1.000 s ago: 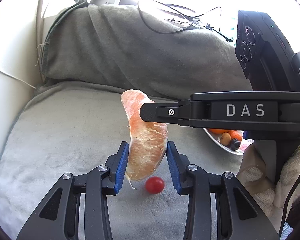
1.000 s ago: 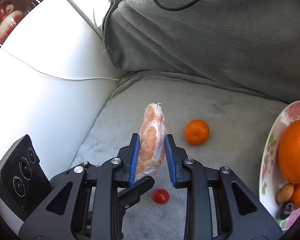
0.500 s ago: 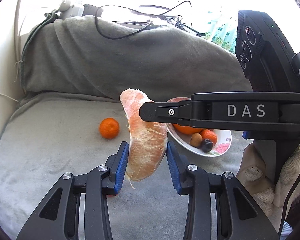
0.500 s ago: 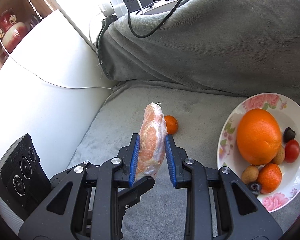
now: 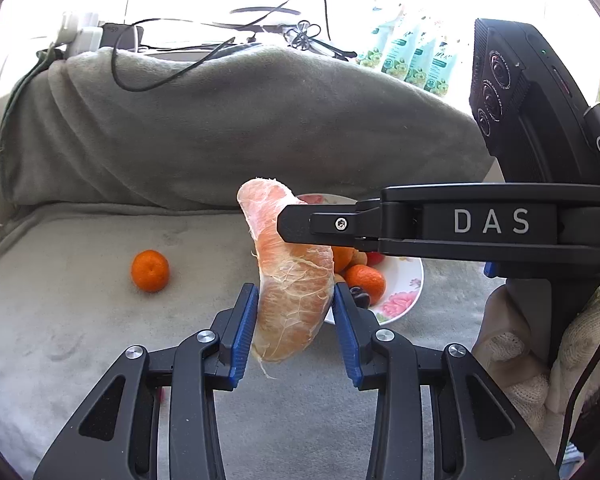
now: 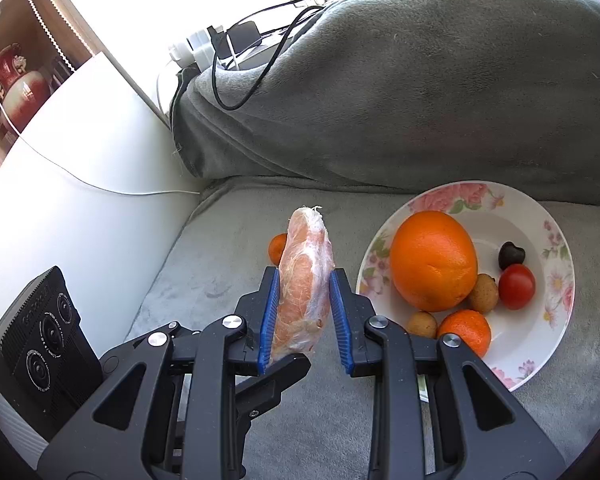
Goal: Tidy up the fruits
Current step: 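Carry the peeled tangerine segment with both tools over the white plate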
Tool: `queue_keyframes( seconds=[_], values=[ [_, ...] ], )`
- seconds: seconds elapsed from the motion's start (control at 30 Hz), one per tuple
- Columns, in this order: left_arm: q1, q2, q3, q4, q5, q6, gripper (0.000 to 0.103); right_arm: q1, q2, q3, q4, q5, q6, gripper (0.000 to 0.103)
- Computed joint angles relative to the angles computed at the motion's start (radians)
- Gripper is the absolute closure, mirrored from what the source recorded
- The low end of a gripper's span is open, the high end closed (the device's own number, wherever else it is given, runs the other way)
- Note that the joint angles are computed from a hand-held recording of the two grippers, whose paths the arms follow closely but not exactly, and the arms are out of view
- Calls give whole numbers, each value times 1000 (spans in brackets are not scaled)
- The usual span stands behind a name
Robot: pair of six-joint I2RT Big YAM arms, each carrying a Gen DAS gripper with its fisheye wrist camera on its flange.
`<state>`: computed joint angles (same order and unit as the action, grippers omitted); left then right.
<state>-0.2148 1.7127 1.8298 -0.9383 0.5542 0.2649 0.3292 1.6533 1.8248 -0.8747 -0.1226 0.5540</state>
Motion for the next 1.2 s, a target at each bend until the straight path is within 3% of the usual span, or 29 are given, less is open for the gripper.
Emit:
queue_keyframes(
  seconds=[0.5,1.2],
  values=[
    [-71,22,42,-26,-13,13,67,-59,-88,-105,25,0,9,76],
    [-137,79,110,-48,-30,6,67,-143,-123,-160,31,-21,16,76]
  ],
)
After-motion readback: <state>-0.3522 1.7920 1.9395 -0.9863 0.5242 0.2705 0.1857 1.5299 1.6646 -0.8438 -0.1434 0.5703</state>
